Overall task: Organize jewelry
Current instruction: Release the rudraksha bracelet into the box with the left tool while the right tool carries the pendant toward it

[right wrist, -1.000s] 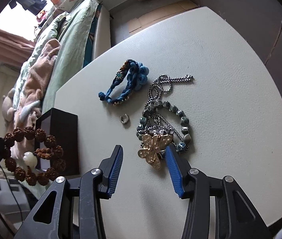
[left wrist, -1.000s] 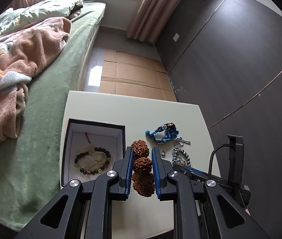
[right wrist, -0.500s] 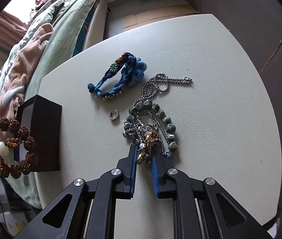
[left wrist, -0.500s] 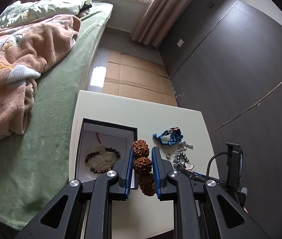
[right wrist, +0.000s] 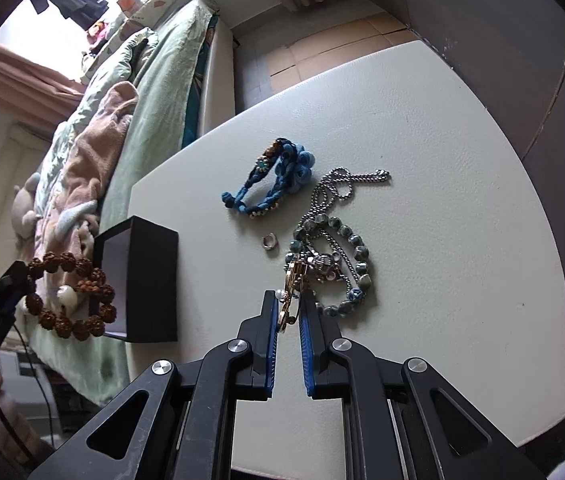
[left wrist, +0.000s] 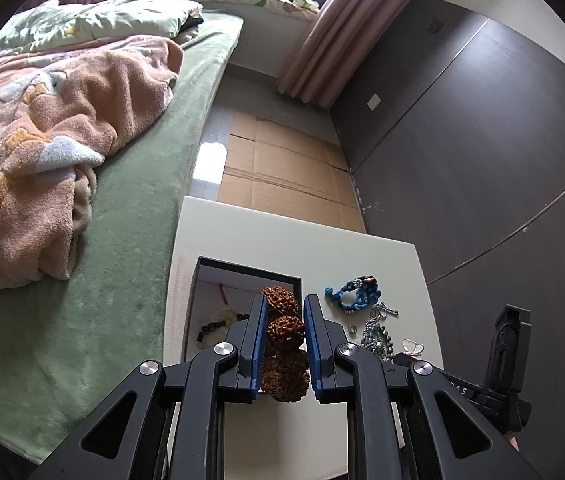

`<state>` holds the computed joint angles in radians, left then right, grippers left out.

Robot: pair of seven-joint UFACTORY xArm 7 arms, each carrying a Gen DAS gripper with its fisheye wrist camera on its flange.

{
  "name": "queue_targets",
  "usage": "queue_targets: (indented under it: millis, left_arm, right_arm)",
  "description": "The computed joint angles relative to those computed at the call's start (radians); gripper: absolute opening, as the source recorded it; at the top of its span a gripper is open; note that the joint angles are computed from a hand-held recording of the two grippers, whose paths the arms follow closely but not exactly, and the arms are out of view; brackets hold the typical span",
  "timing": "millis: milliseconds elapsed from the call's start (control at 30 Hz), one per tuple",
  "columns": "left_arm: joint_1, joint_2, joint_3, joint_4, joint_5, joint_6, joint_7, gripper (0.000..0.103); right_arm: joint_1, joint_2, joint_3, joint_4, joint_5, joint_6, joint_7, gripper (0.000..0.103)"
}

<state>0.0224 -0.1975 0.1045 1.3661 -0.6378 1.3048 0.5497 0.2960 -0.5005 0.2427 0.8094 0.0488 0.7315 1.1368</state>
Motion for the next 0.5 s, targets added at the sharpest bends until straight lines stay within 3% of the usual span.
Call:
queue_targets:
  millis: [300,333,433,500]
  left_arm:
    - [0.004,0.043,-0.005,0.038,-0.013,-0.007,-0.002,0.021]
    - [0.006,0.055,-0.006,0.052,-0.006,0.01,-0.008,0.026]
    - [0.022,0.07,-0.005,0.058,-0.007,0.03,-0.025,0.057]
    - [0.033,0.057,-0.003,0.037,-0.01,0.006,-0.03,0.066]
  right_arm:
    - [0.024,0.103,0.015,0.115,-0.007,-0.083,-0.031,0.012]
    - [0.029,0.122,0.015,0.132,-0.007,-0.091,-0.037,0.012]
    - [0.046,0.17,0.014,0.173,-0.003,-0.112,-0.058,0.012]
    - [0.057,0.195,0.012,0.191,0.0,-0.128,-0.068,0.012]
